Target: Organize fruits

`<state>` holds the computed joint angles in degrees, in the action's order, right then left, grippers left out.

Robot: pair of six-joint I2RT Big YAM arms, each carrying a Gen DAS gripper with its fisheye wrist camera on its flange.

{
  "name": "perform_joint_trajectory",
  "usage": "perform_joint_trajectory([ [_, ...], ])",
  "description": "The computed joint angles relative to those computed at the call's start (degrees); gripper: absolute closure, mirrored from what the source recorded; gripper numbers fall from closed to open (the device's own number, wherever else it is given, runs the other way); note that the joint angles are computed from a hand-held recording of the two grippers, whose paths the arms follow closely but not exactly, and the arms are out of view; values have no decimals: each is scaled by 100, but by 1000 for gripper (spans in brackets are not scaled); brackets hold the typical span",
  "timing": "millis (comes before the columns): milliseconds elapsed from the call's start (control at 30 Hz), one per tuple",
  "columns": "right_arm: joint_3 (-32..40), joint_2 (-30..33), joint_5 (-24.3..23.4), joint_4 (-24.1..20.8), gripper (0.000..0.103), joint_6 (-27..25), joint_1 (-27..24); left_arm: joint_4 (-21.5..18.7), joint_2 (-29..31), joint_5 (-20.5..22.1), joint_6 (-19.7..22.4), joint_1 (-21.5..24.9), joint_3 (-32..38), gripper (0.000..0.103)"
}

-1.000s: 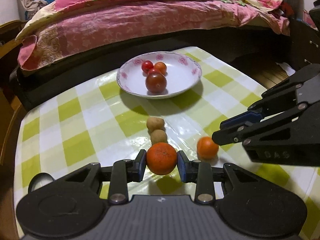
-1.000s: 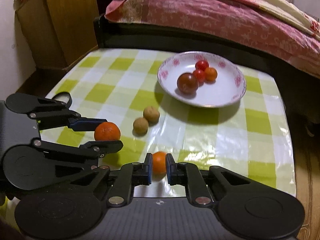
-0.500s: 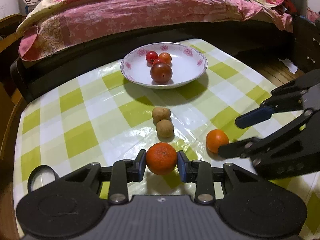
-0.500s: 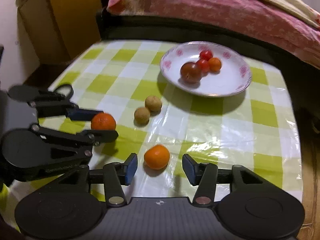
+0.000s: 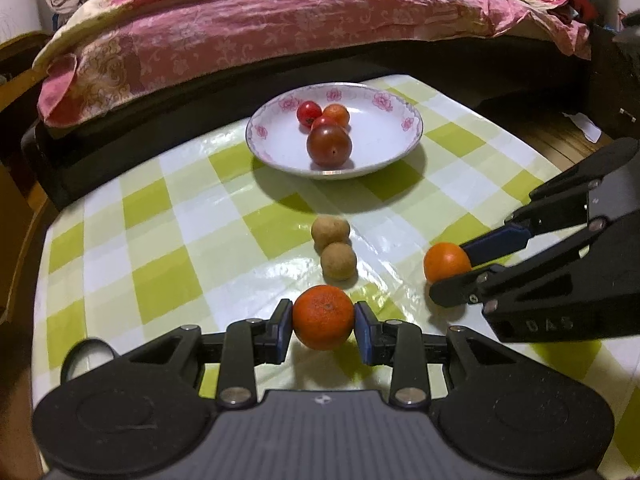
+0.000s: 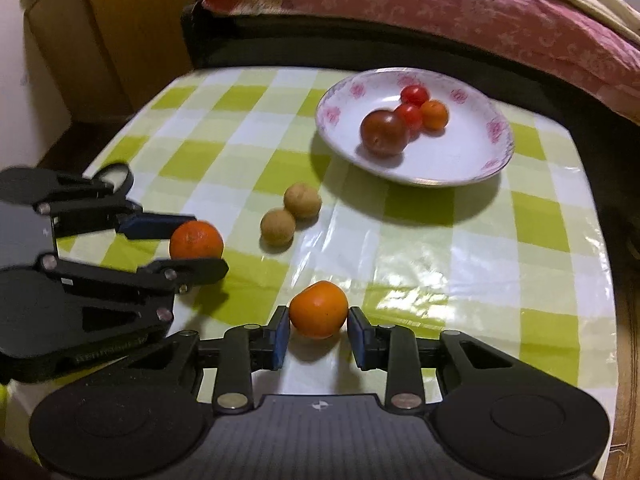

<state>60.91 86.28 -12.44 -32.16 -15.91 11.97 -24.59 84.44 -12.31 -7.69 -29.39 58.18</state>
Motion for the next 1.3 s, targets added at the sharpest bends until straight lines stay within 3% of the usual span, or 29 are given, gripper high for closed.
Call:
perform_joint_trajectory([
  [233,314,32,-75,172,77,236,-93,82,176,-34,100,85,434,61],
  [767,1489,1070,139,401,77,392,-269,129,1442,-199,374,399,1919,61],
  [1300,1810,1492,25,597,70,440,-317,40,1853,-92,279,533,2292,61],
])
